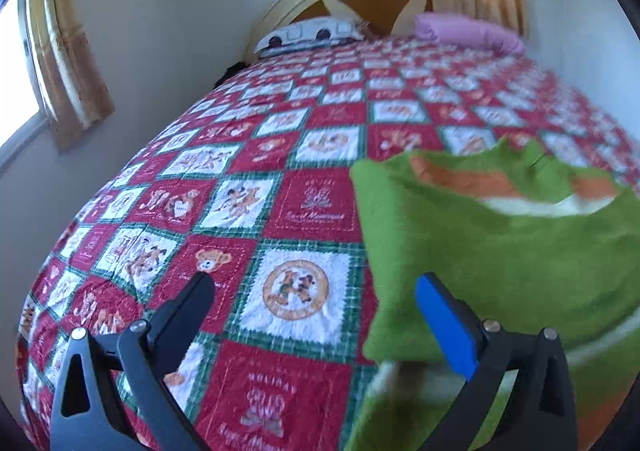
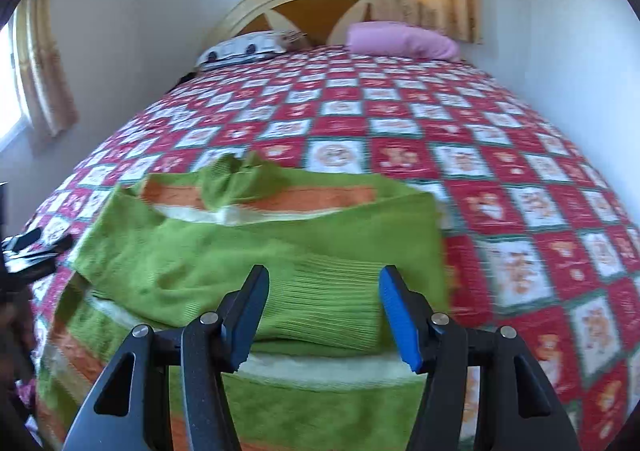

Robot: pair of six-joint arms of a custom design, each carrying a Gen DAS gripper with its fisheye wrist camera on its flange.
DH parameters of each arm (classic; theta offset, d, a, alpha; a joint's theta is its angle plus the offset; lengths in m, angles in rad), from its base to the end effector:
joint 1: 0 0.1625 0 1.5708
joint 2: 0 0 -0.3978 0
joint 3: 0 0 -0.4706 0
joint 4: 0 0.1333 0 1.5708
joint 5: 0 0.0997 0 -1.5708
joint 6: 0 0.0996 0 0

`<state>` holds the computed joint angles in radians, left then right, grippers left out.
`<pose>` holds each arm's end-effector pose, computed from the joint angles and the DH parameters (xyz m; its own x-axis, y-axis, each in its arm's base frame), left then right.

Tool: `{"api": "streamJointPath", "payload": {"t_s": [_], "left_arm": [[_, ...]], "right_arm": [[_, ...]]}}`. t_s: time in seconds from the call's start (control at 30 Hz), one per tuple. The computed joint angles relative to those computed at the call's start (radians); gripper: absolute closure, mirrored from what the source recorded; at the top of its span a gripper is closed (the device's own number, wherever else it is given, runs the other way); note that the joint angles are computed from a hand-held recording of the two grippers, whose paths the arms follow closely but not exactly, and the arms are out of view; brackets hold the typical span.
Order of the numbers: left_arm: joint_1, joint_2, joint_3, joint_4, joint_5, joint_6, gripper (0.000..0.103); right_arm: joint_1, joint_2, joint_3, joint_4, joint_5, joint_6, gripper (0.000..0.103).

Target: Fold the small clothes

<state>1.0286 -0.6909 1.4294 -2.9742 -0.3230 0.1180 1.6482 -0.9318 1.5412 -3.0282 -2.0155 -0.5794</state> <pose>-0.1932 -0.7621 0.1358 -0.5220 -0.2557 -0.8137 0.4708 0.7091 -0.5248 0.1487 -0.7473 0.2277 -0.7460 -0.1503 0.6487 -0.5492 0.6898 -0.4718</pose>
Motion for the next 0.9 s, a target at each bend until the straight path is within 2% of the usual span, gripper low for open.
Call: {"api": "streamJointPath", "payload": {"t_s": [0.03,0.13,0.17,0.23,0.3,0.37,0.43,0.5,0.53,0.6,0.67,0.73,0.77,0.8,0.87,0.9], "left_arm": [[0.009,0.012,-0.016,0.030,0.025,-0.012,0.000],[0.040,-0.018,-0.009,0.224,0.075,-0.187,0.000],[0.047,-0.035,-0.001,0.279,0.079,-0.244,0.000],[0.062,-0.080,0.029,0.333,0.035,-0.321,0.000],[0.058,-0.096,0.054,0.234,0.014,-0.291,0.003],[0.044,-0.087,0.063,0.050,0.009,-0.181,0.002],[0.021,-0.073,0.055,-0.106,-0.027,-0.053,0.002],[0.004,-0.058,0.033,-0.143,-0.071,-0.001,0.000],[0.001,-0.051,0.018,-0.115,-0.100,0.000,0.000],[0.000,-0.025,-0.028,0.022,-0.127,-0.049,0.000],[0.008,0.019,-0.082,0.118,-0.097,-0.078,0.000],[0.028,0.058,-0.139,0.270,-0.030,-0.148,0.000],[0.036,0.068,-0.150,0.308,0.006,-0.170,0.000],[0.047,0.064,-0.145,0.305,0.009,-0.175,0.000],[0.061,0.012,-0.106,0.332,-0.049,-0.265,0.000],[0.063,-0.001,-0.094,0.348,-0.030,-0.292,0.000]], "right_arm": [[0.000,0.011,-0.009,0.015,0.004,0.009,0.045],[-0.006,0.033,-0.027,0.054,0.003,0.023,0.045],[-0.008,0.042,-0.032,0.055,-0.007,0.022,0.045],[-0.015,0.050,-0.031,0.055,-0.013,0.020,0.045],[-0.022,0.040,-0.012,0.029,0.008,0.018,0.045],[-0.025,0.027,0.010,-0.022,0.032,0.019,0.045],[-0.020,0.024,0.026,-0.081,0.025,-0.005,0.045],[-0.013,0.027,0.032,-0.108,0.015,-0.037,0.044],[-0.011,0.029,0.032,-0.108,0.010,-0.046,0.044],[-0.007,0.035,0.030,-0.102,0.001,-0.058,0.044],[-0.005,0.036,0.032,-0.097,0.000,-0.060,0.044],[-0.005,0.031,0.042,-0.105,0.006,-0.062,0.044],[-0.005,0.027,0.048,-0.110,0.010,-0.065,0.044],[-0.006,0.022,0.055,-0.116,0.016,-0.068,0.043],[-0.006,0.017,0.060,-0.128,0.019,-0.075,0.043],[-0.007,0.016,0.062,-0.135,0.021,-0.077,0.043]]}}
